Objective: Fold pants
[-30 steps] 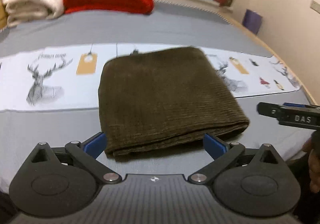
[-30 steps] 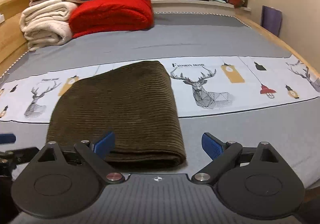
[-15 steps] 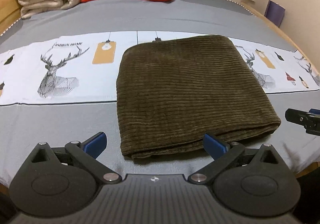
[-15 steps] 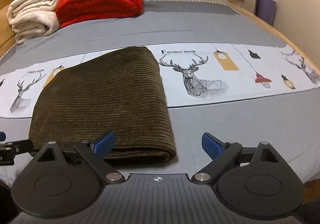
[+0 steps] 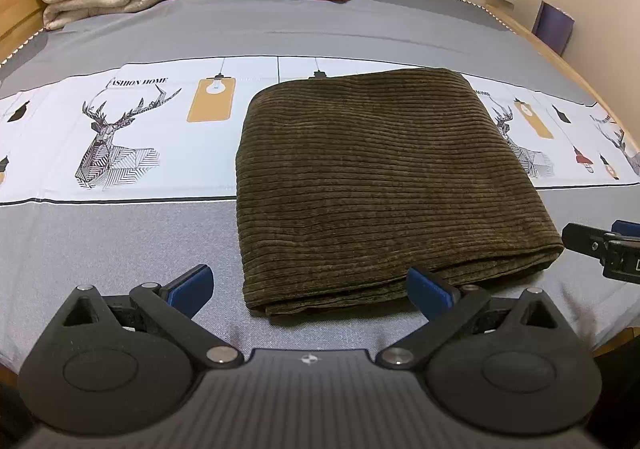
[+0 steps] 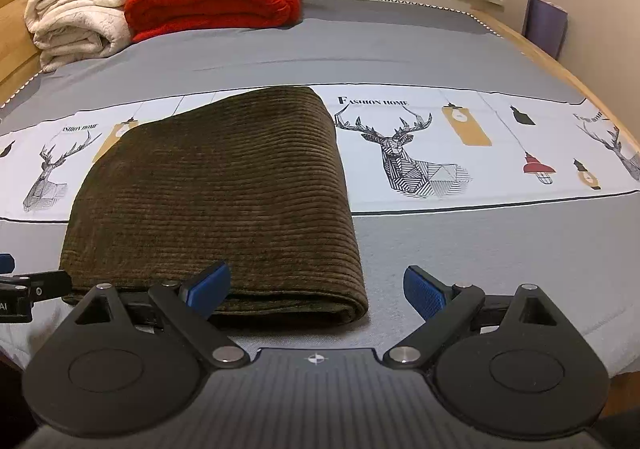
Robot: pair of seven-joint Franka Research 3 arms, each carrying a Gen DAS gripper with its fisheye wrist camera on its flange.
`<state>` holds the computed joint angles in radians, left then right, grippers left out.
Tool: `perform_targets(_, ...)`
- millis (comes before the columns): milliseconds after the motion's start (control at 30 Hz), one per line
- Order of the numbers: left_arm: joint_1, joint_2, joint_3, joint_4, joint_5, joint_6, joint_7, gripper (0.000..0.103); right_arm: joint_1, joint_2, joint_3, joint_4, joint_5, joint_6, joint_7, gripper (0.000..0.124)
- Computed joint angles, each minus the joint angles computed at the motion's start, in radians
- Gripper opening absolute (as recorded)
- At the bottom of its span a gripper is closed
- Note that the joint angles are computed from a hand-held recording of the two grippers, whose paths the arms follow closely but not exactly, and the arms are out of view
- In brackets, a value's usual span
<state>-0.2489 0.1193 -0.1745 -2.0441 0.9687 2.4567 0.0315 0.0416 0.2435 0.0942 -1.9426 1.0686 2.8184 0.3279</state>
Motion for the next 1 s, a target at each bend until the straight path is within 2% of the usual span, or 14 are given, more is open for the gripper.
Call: perform_targets(1000,0.001,0.005,0.006,-0.001,0.003,0.028,0.008,0.103,0.003,0.009,0.008,0.002,-0.019,0.001,-0.009,0.094)
